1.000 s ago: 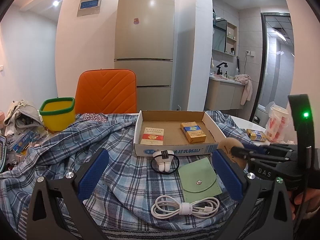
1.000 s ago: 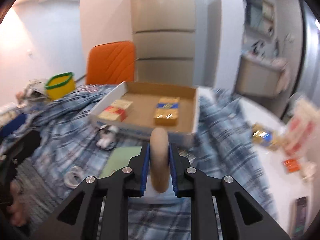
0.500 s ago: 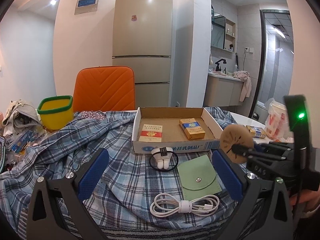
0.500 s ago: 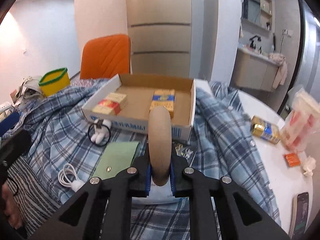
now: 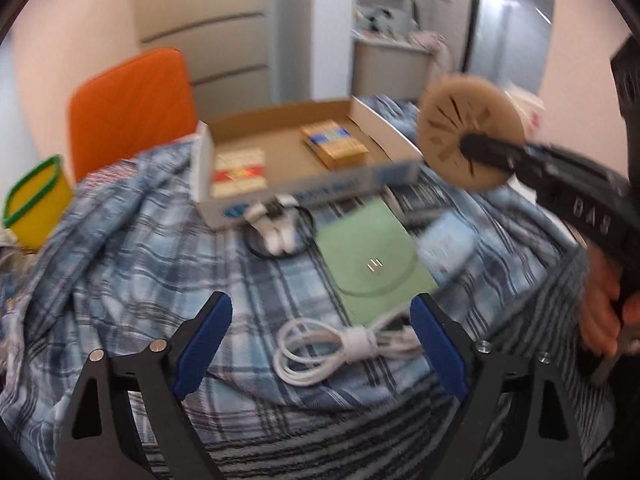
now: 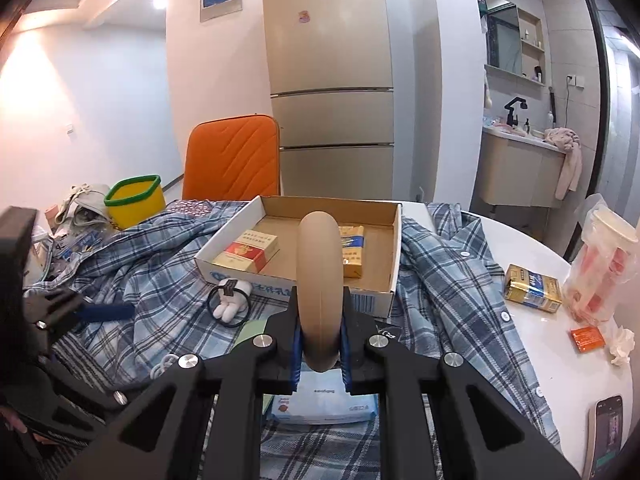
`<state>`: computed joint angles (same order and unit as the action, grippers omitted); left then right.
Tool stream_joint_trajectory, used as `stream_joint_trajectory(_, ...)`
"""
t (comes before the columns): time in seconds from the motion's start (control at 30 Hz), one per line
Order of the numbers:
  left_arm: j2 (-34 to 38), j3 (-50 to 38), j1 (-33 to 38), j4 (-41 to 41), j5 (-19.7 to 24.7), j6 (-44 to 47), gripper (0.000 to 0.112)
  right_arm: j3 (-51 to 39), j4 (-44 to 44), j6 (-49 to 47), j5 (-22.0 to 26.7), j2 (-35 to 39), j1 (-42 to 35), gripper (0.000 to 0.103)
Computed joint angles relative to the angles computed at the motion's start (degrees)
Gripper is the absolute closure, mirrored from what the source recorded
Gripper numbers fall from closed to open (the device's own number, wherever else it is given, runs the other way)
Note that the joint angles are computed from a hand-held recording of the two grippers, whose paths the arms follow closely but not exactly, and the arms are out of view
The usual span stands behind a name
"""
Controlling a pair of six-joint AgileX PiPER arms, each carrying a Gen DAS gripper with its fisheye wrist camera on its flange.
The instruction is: Organize soft objects
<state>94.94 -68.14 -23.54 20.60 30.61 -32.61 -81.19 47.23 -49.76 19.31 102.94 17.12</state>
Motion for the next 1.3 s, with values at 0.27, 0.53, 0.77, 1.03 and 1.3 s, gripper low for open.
stream_joint_trajectory(0.27, 7.04, -9.59, -0.69, -7.96, 13.40, 20.32, 0.053, 1.85, 7.73, -8.24, 1.81, -1.66, -0.71, 0.087)
stream_joint_trajectory(0.53, 11.85, -15.27, -4.57, -4.29, 21.07, 28.25, 0.074, 2.75, 12.48, -12.40, 2.94, -2.61, -1.59, 0.087)
stream_joint_trajectory(0.77, 12.55, -17.24, -4.53, -4.66, 21.00, 31.20, 0.075, 2.89, 13.29, -13.00, 3.44, -2.87, -1.76, 0.087)
stream_joint_trajectory(1.03, 15.59, -21.75, -5.01, -8.51, 25.94, 42.56, 0.065, 2.23, 11.71, -11.02, 4.78, -2.52, -2.03, 0.087)
stream_joint_trajectory(1.3, 16.24, -24.53, -0.10, -15.83, 27.91, 47.17, 0.087, 1.92, 10.91, -10.07, 5.39, -2.31, -1.95, 0.087)
